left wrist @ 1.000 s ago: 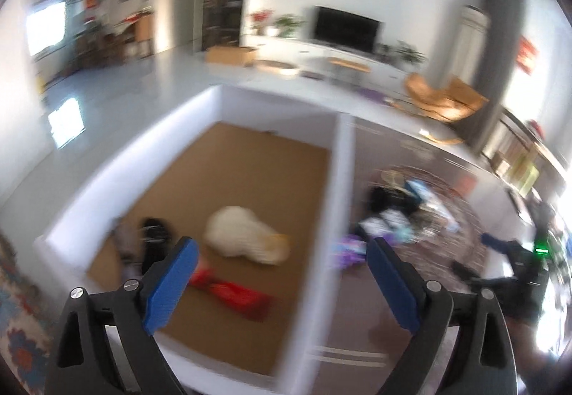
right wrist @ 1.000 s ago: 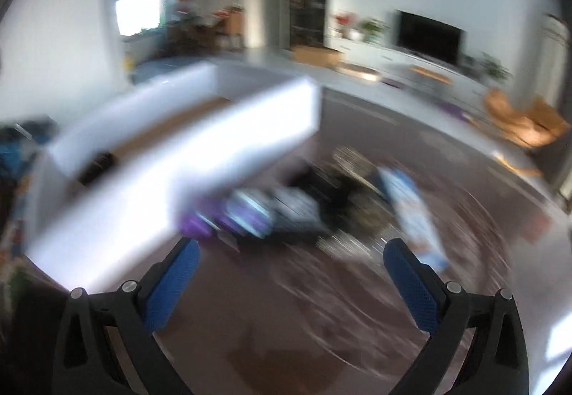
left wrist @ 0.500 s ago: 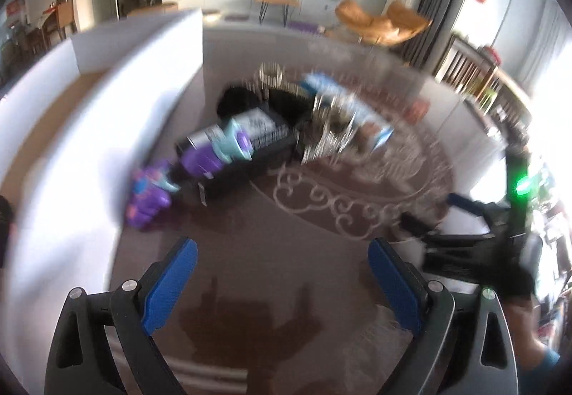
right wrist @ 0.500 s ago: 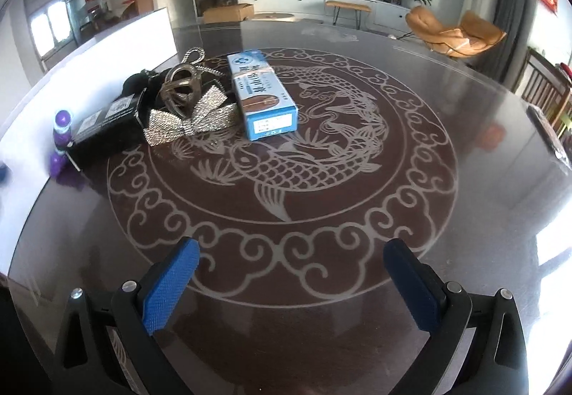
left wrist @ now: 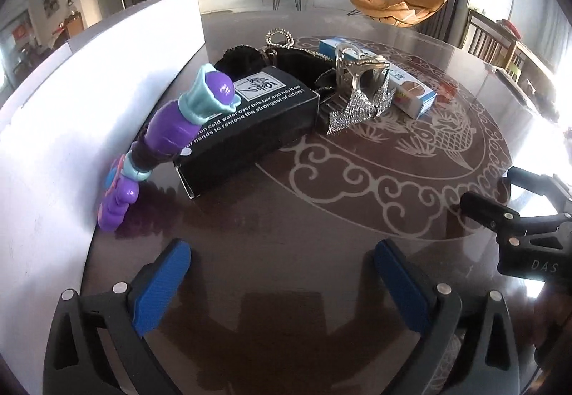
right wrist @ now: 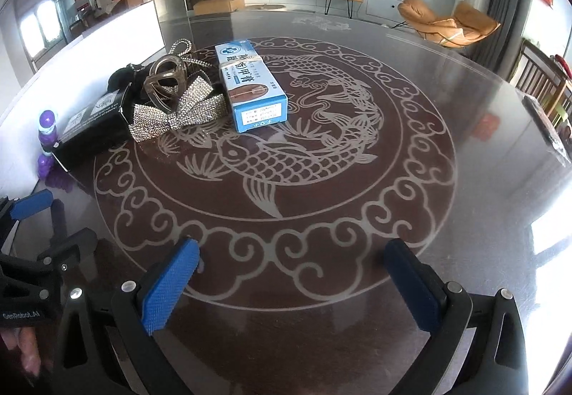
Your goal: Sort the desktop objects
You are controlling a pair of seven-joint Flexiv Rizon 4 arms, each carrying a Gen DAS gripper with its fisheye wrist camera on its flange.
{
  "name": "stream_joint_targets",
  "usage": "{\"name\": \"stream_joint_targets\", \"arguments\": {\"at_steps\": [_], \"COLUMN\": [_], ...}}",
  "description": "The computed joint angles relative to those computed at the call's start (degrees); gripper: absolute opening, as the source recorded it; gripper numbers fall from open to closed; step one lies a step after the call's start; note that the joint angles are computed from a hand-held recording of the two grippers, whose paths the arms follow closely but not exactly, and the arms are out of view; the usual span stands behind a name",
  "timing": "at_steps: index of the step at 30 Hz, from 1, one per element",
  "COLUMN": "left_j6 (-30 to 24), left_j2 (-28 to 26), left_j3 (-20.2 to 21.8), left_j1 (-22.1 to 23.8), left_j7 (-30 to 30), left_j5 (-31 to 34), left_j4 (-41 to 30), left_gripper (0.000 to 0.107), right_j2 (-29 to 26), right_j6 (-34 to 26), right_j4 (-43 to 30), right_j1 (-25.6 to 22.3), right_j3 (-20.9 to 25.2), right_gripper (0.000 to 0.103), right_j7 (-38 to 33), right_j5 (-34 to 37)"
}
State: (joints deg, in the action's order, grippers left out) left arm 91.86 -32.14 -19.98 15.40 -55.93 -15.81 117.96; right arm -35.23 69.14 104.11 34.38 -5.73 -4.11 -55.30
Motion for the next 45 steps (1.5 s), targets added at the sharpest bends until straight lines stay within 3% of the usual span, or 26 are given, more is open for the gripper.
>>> {"name": "stream_joint_targets", "arguments": {"at_steps": [45], "left_j6": [0.9], "left_j2": [-0.3], "left_j3": [-1.1], "left_j1": [1.5], "left_j7": [-0.5], "left_j5": [1.3], "left_j4": [0.6], "left_gripper": [0.103], "right_j2": [0.0], "right_j6": [-0.5], "right_j4": [-0.2], "right_j1": [0.1], "right_j3": [0.2], "right_gripper": [0.103], "right_j7": [0.1], "right_j5": [0.1]}}
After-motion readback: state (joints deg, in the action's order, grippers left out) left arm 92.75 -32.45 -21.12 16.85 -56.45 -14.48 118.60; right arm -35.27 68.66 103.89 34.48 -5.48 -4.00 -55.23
